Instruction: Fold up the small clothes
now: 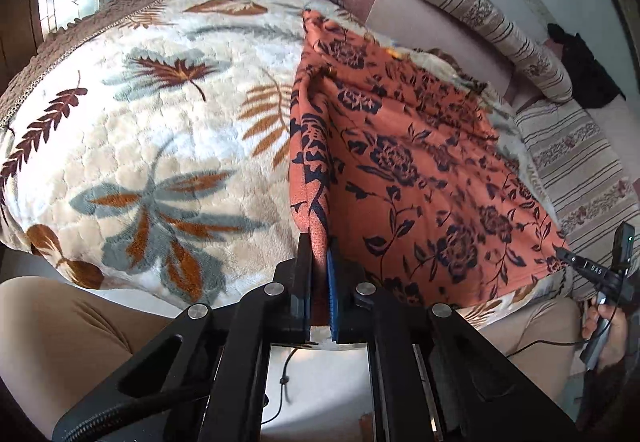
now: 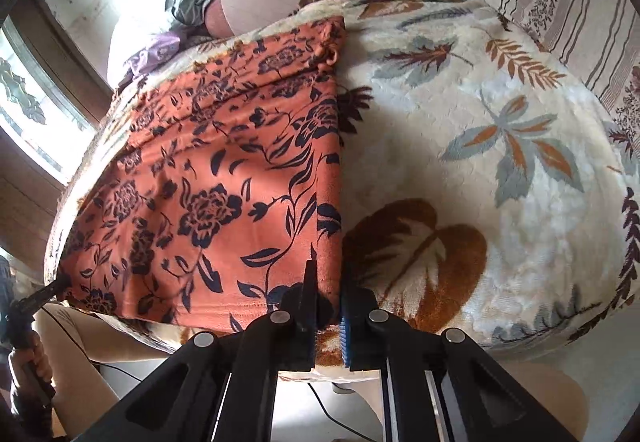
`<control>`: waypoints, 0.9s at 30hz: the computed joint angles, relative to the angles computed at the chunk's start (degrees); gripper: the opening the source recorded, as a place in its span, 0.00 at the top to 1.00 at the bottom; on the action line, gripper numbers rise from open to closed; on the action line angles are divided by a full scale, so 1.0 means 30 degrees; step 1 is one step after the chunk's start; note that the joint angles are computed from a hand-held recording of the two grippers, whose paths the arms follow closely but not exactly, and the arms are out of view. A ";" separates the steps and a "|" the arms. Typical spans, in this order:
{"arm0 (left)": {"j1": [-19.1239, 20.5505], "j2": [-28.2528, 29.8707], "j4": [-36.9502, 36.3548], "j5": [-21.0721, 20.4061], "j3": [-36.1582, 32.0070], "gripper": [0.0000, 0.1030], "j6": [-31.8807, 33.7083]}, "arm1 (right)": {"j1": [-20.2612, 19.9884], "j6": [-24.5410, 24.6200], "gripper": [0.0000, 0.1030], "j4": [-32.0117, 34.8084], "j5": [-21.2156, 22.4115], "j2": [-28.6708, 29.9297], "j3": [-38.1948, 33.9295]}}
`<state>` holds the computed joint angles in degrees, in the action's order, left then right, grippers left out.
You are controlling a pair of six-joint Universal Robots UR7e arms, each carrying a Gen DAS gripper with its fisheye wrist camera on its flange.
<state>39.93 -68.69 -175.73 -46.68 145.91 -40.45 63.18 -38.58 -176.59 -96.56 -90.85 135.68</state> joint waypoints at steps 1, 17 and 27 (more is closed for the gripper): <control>-0.0162 -0.0517 0.0156 0.0122 0.0080 0.95 -0.0063 | -0.0038 -0.0008 0.93 0.0241 0.0414 -0.0591 0.0104; 0.1237 0.0357 0.0880 -0.0435 -0.0158 0.95 -0.0277 | -0.0557 0.0424 0.93 0.0920 -0.0979 0.0779 -0.0787; 0.1329 -0.0313 -0.0891 -0.0653 -0.1962 0.95 0.1926 | 0.1118 0.1082 0.93 0.2305 0.0746 -0.0520 -0.1814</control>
